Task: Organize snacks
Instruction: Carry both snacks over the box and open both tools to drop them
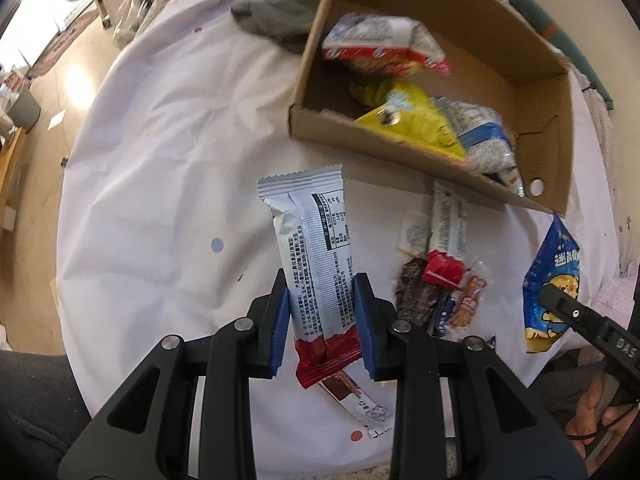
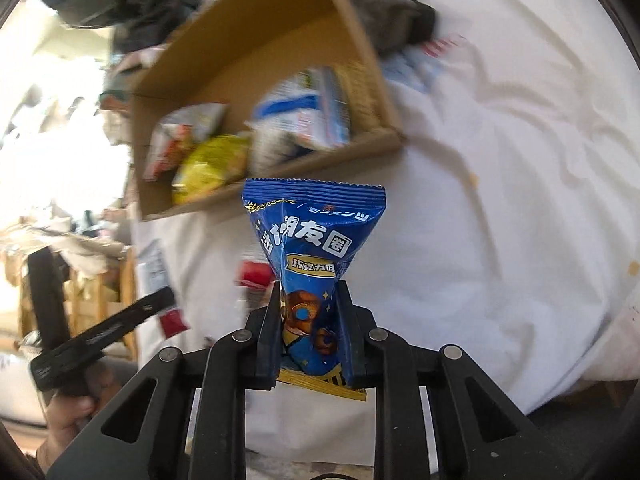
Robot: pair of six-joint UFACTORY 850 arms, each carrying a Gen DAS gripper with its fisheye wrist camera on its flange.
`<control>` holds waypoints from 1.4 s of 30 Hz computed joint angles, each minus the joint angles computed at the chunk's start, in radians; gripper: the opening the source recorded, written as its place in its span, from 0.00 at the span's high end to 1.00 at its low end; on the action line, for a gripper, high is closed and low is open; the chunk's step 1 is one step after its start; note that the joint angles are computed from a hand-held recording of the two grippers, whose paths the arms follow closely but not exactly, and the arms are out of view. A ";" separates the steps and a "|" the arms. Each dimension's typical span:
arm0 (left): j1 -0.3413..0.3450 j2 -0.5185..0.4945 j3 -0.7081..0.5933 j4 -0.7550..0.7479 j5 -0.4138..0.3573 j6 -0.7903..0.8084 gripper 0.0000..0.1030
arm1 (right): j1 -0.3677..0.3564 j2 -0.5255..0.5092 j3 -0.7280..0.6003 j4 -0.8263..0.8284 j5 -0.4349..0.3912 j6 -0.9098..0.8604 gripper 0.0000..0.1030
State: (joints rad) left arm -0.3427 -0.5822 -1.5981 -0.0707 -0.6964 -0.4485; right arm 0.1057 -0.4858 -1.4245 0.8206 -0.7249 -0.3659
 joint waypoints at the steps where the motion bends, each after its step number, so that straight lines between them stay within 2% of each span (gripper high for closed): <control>1: -0.002 0.010 0.010 0.001 0.015 0.005 0.75 | -0.001 0.007 0.007 0.042 0.000 -0.044 0.77; 5: -0.013 0.067 0.048 -0.024 0.106 0.066 0.75 | 0.008 0.022 0.006 0.220 0.015 -0.234 0.77; 7: -0.022 0.087 0.044 0.034 0.146 0.051 0.75 | 0.015 0.018 -0.006 0.286 0.029 -0.300 0.77; 11: -0.028 0.081 -0.009 0.140 0.162 0.023 0.75 | 0.038 -0.018 -0.064 0.280 0.087 -0.303 0.77; 18: -0.022 -0.011 -0.171 0.224 0.126 0.040 0.74 | 0.048 -0.093 -0.204 0.146 0.161 -0.184 0.77; 26: -0.010 -0.228 -0.448 0.171 -0.017 0.124 0.74 | 0.037 -0.227 -0.409 -0.036 0.126 -0.036 0.77; 31: -0.013 -0.323 -0.569 0.165 -0.072 0.140 0.74 | 0.038 -0.287 -0.488 -0.069 0.118 -0.003 0.77; 34: -0.009 -0.397 -0.675 0.131 -0.124 0.166 0.74 | 0.044 -0.330 -0.553 -0.200 0.092 0.104 0.77; 36: -0.006 -0.466 -0.783 0.113 -0.186 0.179 0.74 | 0.041 -0.364 -0.595 -0.239 0.058 0.156 0.77; 38: -0.006 -0.513 -0.855 0.118 -0.218 0.164 0.74 | 0.044 -0.387 -0.630 -0.287 0.036 0.200 0.77; 39: -0.008 -0.525 -0.874 0.132 -0.220 0.152 0.75 | 0.047 -0.399 -0.647 -0.312 0.025 0.221 0.77; 42: -0.018 -0.511 -0.851 0.131 -0.163 0.191 0.74 | 0.050 -0.412 -0.665 -0.314 0.010 0.225 0.77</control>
State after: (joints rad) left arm -0.3612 -1.0929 -2.4491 0.0598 -0.8598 -0.2575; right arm 0.1555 -0.8974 -2.0893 0.5062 -0.7153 -0.1407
